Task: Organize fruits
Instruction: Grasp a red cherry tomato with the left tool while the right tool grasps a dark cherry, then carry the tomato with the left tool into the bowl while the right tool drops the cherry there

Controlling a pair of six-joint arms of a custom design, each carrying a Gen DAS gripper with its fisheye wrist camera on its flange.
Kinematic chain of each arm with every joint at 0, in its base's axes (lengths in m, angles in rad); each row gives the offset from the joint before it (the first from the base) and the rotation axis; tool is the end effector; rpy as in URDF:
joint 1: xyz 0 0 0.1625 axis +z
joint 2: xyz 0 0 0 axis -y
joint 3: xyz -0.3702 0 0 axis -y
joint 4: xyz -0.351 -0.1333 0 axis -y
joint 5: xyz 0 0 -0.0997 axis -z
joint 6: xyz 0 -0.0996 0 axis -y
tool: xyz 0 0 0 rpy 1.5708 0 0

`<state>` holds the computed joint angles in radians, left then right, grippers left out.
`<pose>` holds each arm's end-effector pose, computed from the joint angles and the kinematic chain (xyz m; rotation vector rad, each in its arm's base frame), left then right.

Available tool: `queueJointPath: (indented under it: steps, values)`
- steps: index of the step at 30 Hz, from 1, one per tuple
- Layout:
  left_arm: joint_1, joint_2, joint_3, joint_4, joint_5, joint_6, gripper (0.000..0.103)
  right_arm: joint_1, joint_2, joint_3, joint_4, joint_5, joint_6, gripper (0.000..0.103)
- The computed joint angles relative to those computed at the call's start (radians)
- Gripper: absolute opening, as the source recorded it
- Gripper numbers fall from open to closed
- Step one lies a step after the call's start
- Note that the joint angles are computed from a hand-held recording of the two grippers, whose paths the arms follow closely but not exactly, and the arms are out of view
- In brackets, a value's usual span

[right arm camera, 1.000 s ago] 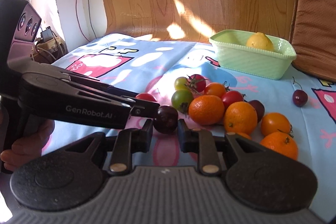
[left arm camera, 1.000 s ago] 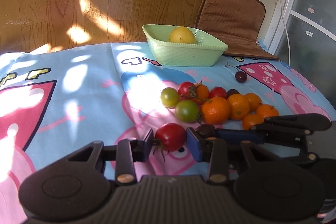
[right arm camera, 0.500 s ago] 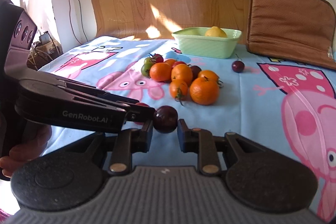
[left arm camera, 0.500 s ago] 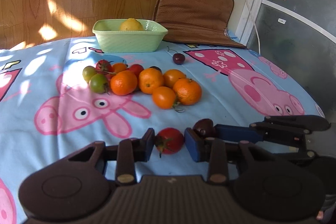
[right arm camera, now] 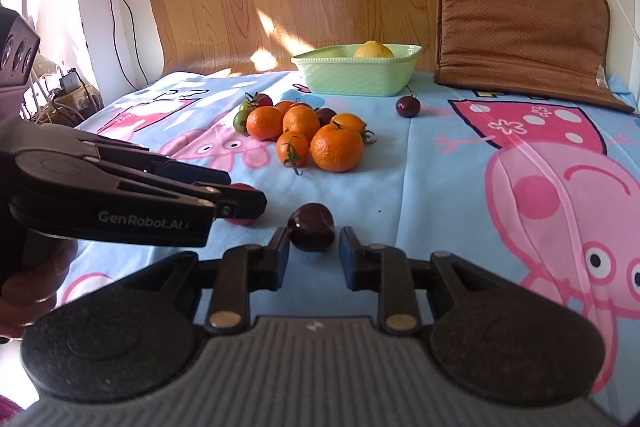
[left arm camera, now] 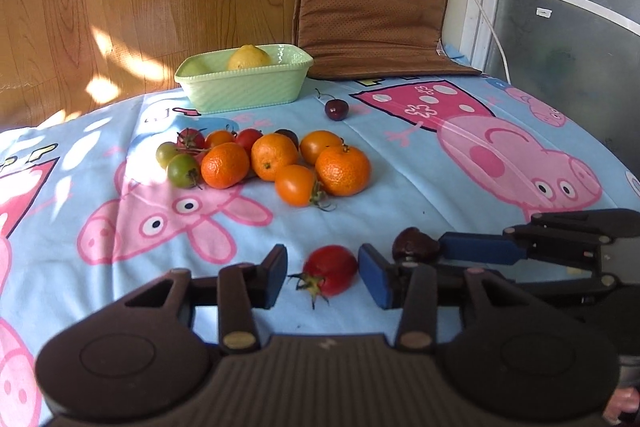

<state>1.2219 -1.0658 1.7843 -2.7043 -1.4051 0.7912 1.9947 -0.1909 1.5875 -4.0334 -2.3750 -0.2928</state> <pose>-0.0556 -0.5908 0.2057 1.4925 2.4203 -0.5322 0.2753 -0.4605 -0.0591 0.2429 -2.1493 1.2935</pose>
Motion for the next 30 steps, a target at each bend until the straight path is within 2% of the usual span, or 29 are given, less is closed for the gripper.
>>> queueJointPath:
  steps: [2, 8, 10, 11, 12, 13, 18, 24, 30]
  values:
    - [0.002, -0.004, 0.004, 0.0, 0.0, -0.009, 0.043, -0.001, 0.002, 0.0, -0.004, 0.003, -0.006, 0.042]
    - [0.012, -0.007, -0.002, 0.015, -0.005, -0.029, 0.042, -0.003, 0.013, -0.02, 0.002, 0.002, -0.052, 0.043]
    - [0.016, 0.001, -0.02, 0.043, -0.007, -0.041, 0.038, -0.006, 0.018, -0.029, 0.006, 0.001, -0.074, 0.043]
    - [0.019, 0.006, -0.031, 0.065, -0.01, -0.049, 0.032, -0.008, 0.019, -0.031, 0.008, 0.004, -0.083, 0.043]
    - [0.023, 0.009, -0.033, 0.061, -0.019, -0.049, 0.032, -0.009, 0.023, -0.037, 0.006, 0.007, -0.099, 0.034]
    - [0.024, 0.01, -0.032, 0.057, -0.022, -0.044, 0.032, -0.01, 0.026, -0.041, 0.0, 0.01, -0.114, 0.03]
    - [0.028, 0.019, -0.071, 0.095, -0.04, -0.064, 0.032, -0.015, 0.006, -0.027, -0.009, 0.026, -0.109, 0.029]
    - [0.009, 0.081, -0.222, 0.138, -0.077, -0.086, 0.032, -0.046, -0.082, -0.008, 0.021, 0.11, -0.095, 0.029]
    - [-0.028, 0.274, -0.524, 0.158, -0.073, -0.078, 0.032, -0.11, -0.15, -0.133, 0.106, 0.201, -0.175, 0.029]
